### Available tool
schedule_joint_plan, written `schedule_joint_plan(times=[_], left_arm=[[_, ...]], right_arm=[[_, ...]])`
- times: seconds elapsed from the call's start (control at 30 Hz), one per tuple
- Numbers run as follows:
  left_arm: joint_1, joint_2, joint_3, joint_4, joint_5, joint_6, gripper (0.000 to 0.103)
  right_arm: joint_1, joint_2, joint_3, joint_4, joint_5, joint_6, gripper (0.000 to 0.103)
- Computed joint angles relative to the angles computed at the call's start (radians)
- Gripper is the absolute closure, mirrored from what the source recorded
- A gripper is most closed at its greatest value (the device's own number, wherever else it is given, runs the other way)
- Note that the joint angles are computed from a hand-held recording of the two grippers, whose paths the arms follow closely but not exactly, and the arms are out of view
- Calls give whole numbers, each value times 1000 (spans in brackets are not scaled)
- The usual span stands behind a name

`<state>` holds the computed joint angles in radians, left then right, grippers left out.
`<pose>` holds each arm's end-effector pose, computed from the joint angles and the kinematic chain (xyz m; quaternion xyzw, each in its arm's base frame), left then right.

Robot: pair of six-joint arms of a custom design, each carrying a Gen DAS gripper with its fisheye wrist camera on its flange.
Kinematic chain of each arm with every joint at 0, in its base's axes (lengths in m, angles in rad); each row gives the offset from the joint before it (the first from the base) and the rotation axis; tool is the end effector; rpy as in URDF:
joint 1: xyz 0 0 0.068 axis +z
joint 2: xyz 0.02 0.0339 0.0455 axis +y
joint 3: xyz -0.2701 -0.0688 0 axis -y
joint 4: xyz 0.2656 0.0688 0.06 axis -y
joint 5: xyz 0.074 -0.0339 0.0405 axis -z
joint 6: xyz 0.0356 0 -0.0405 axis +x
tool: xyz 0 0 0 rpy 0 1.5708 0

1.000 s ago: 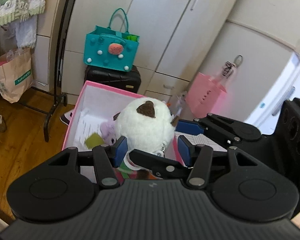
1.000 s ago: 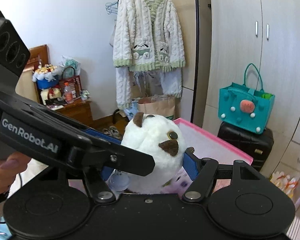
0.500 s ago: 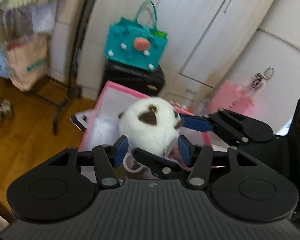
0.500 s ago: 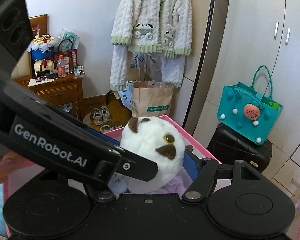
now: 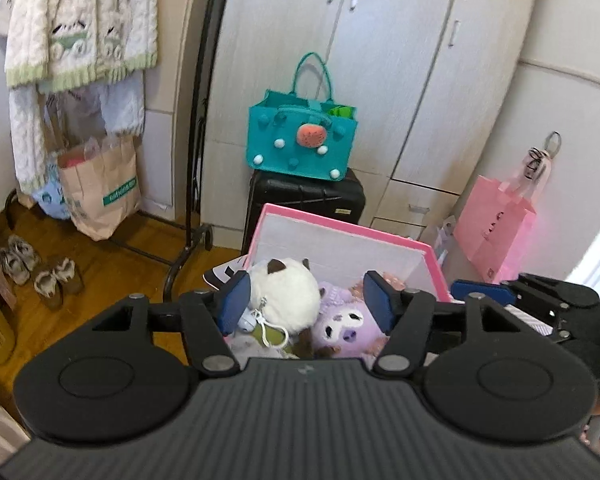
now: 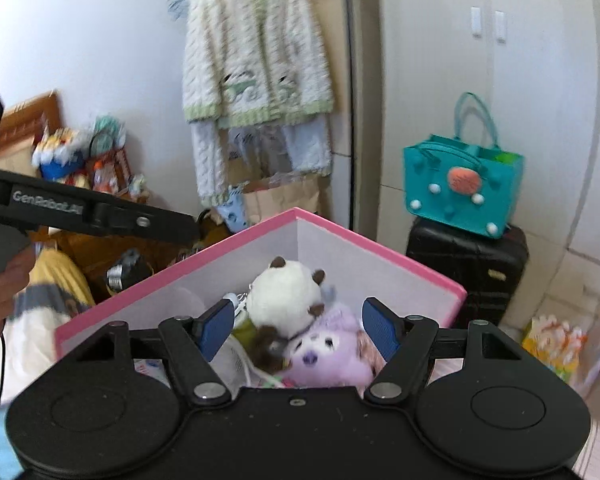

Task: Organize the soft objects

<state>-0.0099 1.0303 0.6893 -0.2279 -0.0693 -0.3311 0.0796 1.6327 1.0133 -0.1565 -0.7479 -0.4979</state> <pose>0.2437 0.0001 0.2538 -0.1566 0.8627 -0.0515 0.4782 0.3562 0.0527 0.2076 -0.3800 0.7825 0.2547 0.4224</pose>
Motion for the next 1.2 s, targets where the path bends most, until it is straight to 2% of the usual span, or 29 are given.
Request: schedule_joint_plan(times=[0.17,0.47,0.6,0.67,0.77,0.83,0.97,1.2], left_arm=[[-127,-80,-9,-78,-106,10,39],[-386,-183,-9,-153,-320,-18,33],[-533,-222,-21,-170,-462,-41,30],[-615,-240,-43,-160,-552,-46,27],[-735,-245,-66,-156,-685,-82,26],[-793,-248,-81,-160,-738,-102,26],[-855,-276,-128,-145,-766,-156,15],[-997,-213,-178,-152,-910,-302,11]], right_arm=[[-99,-119,-87,-41,-53,13,27],[-260,-340,-178,-138,-131,-59,25],[-337,-389,-200,-209,-182,-102,25],[-374,-422,-231,-198,-202,-105,24],[-436,-469,-268,-208,-229,-112,23],[-485,-497,-290,-216,-256,-126,22],[-563,-534,-325,-243,-296,-149,17],[-653,-601,-436,-197,-297,-166,16]])
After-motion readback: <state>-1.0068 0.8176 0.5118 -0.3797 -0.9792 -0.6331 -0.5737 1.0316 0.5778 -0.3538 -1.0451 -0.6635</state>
